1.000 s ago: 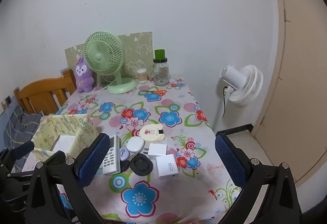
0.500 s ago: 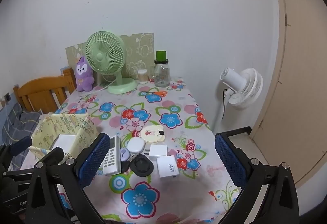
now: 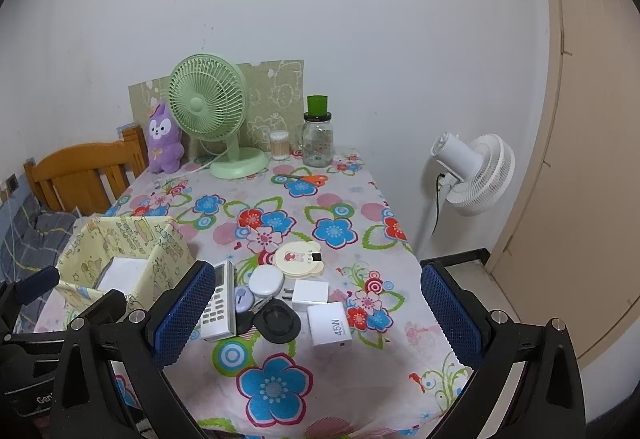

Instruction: Organize rigid objects

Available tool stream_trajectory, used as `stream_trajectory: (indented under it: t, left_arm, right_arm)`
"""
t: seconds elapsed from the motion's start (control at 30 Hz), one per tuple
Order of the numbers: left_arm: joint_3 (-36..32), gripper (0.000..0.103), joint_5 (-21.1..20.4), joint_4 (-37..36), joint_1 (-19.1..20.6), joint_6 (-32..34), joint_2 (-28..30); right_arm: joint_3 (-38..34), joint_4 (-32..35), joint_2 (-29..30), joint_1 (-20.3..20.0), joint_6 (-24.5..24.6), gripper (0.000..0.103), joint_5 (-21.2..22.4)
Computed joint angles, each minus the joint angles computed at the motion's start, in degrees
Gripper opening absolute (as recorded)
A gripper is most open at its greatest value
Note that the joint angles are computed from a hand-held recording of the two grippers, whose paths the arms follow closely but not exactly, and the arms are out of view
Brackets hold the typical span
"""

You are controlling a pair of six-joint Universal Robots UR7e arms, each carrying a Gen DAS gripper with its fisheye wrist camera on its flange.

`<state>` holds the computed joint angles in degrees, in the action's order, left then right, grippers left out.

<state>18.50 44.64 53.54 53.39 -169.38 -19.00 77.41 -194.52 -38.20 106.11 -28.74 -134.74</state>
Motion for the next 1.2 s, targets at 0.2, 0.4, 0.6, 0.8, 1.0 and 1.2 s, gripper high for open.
stream_trajectory:
  t: [0.2, 0.4, 0.6, 0.8, 1.0, 1.2]
  left_arm:
    - [-0.4, 0.1, 0.1, 0.6, 0.1, 0.5, 0.5]
    - [2.5, 0.1, 0.6, -1.8, 0.3, -0.1, -1.2]
    - [3.8, 0.1, 1.0, -2.5, 0.2, 0.7, -1.7]
    - [5.4, 0.1, 1.6, -3.8, 0.1, 1.1, -2.7]
    - [7.2, 0.1, 2.0, -5.7, 0.0, 2.6, -3.6]
    - [10.9, 0.1, 1.3, -9.6, -0.4, 4.5, -5.5]
  right_arm:
    - [0.0, 0.2, -0.1, 0.0, 0.1, 0.103, 0.2]
    - [0.1, 0.0, 0.0, 0.0, 0.0, 0.103, 0.1]
    - [0.4, -0.4, 0.0, 0.1, -0.2, 0.103, 0.3]
    - [0.4, -0.8, 0.1, 0.2, -0.9, 0.103, 0.5]
    - [0.5, -0.4, -0.1, 0.2, -0.3, 0.103, 0.8]
    - [0.6, -0.9, -0.3, 0.1, -0.5, 0.103, 1.5]
